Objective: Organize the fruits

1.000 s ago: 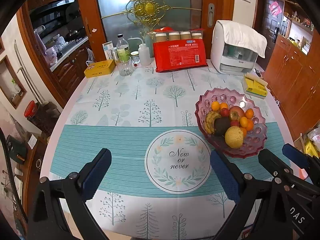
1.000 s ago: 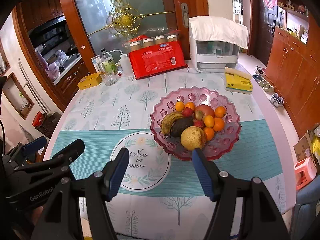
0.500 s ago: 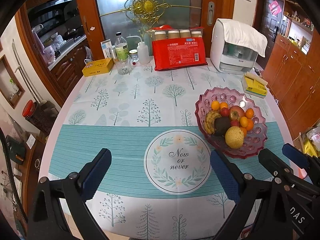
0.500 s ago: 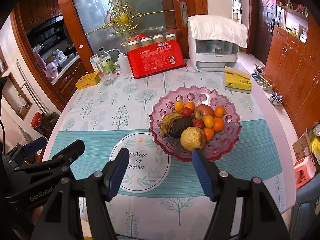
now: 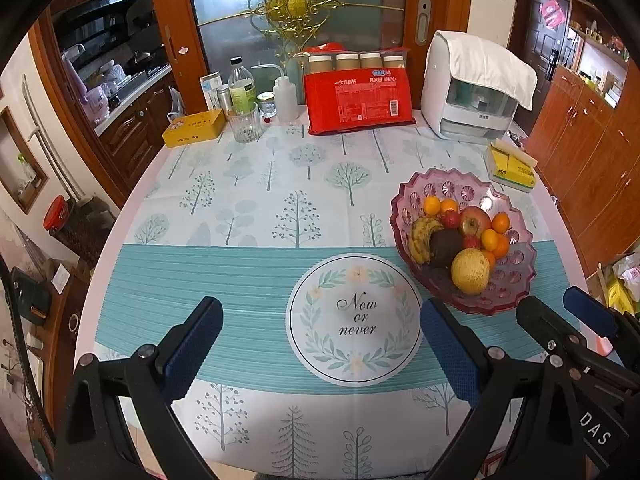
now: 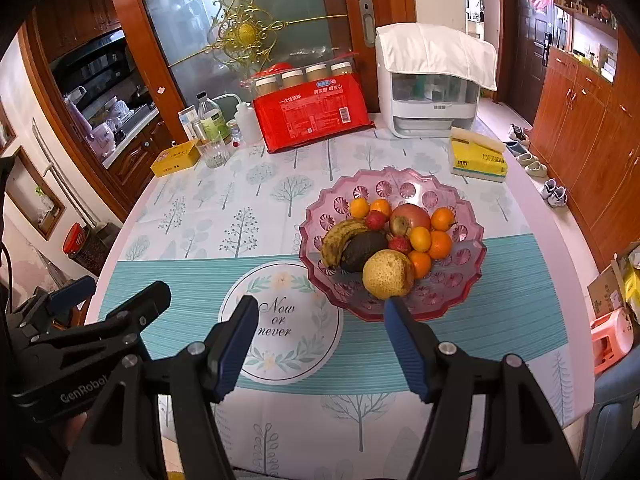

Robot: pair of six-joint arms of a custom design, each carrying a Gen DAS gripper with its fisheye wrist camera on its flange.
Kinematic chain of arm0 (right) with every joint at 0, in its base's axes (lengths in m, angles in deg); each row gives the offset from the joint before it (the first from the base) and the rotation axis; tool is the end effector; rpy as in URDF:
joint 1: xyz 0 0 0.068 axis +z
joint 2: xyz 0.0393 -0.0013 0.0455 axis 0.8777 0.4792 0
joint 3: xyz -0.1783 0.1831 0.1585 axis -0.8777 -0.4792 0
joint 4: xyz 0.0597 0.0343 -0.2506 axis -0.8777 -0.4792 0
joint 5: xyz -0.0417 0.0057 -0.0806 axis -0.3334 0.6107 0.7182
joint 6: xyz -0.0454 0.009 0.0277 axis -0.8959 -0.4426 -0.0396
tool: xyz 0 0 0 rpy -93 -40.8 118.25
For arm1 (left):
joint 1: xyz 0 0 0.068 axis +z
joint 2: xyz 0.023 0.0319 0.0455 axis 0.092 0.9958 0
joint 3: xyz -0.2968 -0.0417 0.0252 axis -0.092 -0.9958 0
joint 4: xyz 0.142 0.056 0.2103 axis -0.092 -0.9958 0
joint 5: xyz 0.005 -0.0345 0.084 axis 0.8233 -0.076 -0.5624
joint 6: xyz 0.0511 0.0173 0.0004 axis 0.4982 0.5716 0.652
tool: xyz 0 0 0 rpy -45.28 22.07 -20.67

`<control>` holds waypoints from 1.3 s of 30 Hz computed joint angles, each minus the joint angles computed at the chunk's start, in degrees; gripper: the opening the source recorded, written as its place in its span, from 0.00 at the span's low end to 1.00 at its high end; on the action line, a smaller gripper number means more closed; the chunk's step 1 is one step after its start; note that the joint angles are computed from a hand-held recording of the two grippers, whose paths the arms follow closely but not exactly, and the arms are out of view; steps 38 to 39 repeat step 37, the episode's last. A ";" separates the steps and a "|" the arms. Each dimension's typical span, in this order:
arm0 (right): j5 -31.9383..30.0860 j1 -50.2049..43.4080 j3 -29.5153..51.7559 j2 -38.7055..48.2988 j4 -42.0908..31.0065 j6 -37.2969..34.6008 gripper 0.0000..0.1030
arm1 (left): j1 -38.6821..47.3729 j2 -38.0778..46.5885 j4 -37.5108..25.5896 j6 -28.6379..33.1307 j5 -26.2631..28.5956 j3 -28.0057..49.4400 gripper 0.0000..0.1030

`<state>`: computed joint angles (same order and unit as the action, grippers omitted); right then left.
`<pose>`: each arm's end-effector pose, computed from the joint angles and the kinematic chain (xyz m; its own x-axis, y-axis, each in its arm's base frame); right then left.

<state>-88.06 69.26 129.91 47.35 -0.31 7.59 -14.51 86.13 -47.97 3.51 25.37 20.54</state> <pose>0.2802 0.0398 0.2797 -0.8115 0.1095 -0.5740 0.0283 0.9885 0.1485 0.3143 -0.1048 0.2770 -0.8261 0.0346 -0.5624 0.0125 0.9990 0.0432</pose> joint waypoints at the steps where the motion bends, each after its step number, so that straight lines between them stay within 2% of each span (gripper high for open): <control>1: -0.04 0.00 0.07 0.06 -0.03 -0.01 0.64 | -0.31 -0.13 0.06 -0.31 -0.25 -0.36 0.96; 39: -1.01 -1.06 0.31 1.07 0.30 -0.50 0.64 | 0.45 0.89 -0.54 0.64 0.60 0.82 0.96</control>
